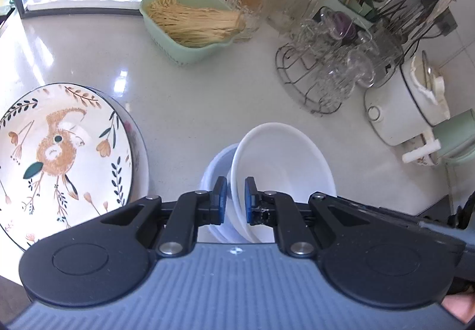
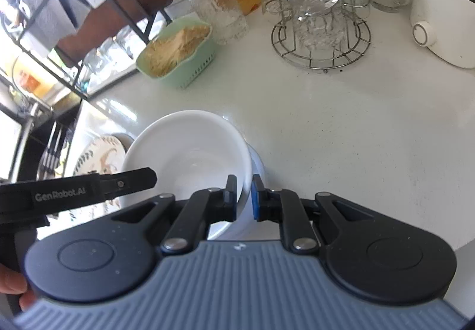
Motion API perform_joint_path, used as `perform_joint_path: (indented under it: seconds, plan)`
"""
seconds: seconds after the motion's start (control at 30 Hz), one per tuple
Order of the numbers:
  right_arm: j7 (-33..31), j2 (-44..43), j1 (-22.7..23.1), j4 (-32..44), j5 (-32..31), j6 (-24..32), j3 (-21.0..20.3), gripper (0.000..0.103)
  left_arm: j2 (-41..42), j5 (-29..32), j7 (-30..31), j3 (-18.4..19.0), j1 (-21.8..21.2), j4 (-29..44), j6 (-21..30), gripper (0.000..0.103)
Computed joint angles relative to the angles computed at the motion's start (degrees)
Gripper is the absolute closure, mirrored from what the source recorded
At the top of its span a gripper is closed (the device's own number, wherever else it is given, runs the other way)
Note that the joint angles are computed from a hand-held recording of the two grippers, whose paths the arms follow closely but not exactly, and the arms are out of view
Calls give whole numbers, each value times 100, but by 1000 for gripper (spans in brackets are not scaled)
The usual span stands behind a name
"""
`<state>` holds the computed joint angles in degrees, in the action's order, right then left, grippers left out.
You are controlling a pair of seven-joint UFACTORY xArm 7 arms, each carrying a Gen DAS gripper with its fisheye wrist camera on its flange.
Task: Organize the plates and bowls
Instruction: 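Lower the white bowl into the translucent bowls and open both grippers, then close both grippers on the rim of the nested bowl stack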
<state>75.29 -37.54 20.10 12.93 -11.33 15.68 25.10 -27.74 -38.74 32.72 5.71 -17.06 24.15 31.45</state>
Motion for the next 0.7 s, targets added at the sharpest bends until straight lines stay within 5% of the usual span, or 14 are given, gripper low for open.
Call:
perform_joint_path:
  seconds: [0.3,0.37,0.43,0.57,0.7]
  plan:
    - [-72,90,-123,48,-96,1,4,89,296,-8,275,9,28,106,-79,90]
    - [11,-44,-174,21,-118,72,68,89,389,50,216,-48,86,166,-56,81]
    - [123,-203,-230,-17,-174,126,173,89,422,51,240,-81,94,182,-93,60]
    - [46,-191,-212,-48,-199,95,49,88,418,-149,456,-54,-11,121,-306,60]
    - [-83,-58,-122,-135,-67,-136,-166,64,617,-252,473,-50,-2,233,-200,60]
